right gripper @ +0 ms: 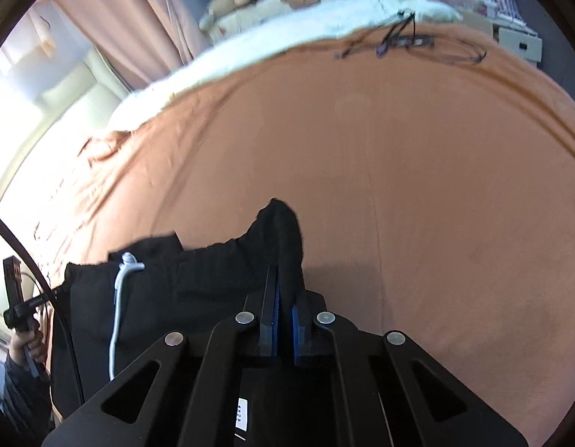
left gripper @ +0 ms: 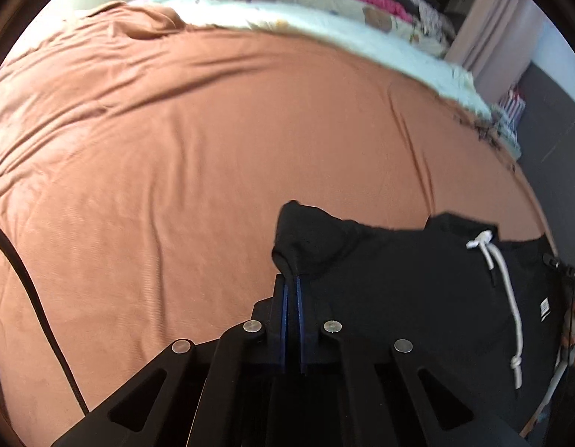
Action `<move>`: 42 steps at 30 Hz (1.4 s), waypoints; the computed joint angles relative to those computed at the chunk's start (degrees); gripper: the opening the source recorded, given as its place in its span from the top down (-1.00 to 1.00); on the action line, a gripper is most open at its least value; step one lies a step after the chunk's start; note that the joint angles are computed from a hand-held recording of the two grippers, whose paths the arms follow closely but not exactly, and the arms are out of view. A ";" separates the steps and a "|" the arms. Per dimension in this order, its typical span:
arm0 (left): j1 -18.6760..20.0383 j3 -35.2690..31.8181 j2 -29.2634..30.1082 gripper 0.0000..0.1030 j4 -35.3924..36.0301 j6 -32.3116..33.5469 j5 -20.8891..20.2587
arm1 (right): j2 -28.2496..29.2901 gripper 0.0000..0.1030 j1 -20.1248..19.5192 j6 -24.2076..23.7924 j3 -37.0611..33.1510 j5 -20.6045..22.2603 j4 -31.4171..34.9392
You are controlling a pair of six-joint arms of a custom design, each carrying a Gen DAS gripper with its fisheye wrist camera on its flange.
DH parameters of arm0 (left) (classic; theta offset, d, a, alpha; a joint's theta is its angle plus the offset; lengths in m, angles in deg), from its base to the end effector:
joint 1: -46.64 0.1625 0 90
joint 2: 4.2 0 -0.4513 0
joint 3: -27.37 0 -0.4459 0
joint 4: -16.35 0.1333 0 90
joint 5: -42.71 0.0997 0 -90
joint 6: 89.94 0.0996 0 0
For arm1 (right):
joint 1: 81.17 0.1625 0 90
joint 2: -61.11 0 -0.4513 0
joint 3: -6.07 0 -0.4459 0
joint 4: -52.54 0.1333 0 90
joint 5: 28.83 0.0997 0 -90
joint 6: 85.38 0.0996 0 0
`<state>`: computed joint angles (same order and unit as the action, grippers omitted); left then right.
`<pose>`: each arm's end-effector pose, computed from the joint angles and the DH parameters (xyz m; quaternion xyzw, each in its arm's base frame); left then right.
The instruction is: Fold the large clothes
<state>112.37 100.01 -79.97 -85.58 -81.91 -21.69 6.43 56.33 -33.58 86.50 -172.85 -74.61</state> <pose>-0.1170 -0.6885 0.5635 0.2410 0.9367 -0.1575 0.1994 0.6047 -0.4826 0.2994 -0.0783 -0.8842 0.4017 0.2251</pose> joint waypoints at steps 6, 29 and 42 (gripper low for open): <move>-0.50 0.43 0.99 0.91 -2.36 0.35 3.43 | 0.88 0.98 0.18 2.18 -0.66 -3.07 2.94; -1.84 3.96 -8.73 0.04 9.66 -5.13 3.86 | 0.74 -0.39 6.08 16.59 -5.95 0.93 23.97; -2.45 14.76 -20.19 -0.08 15.34 -7.72 2.94 | -1.91 -0.39 11.40 28.78 -2.35 8.31 33.41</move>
<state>109.92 114.77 -100.16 -70.24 -89.63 -18.75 4.52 67.73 -4.80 84.15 -164.54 -41.21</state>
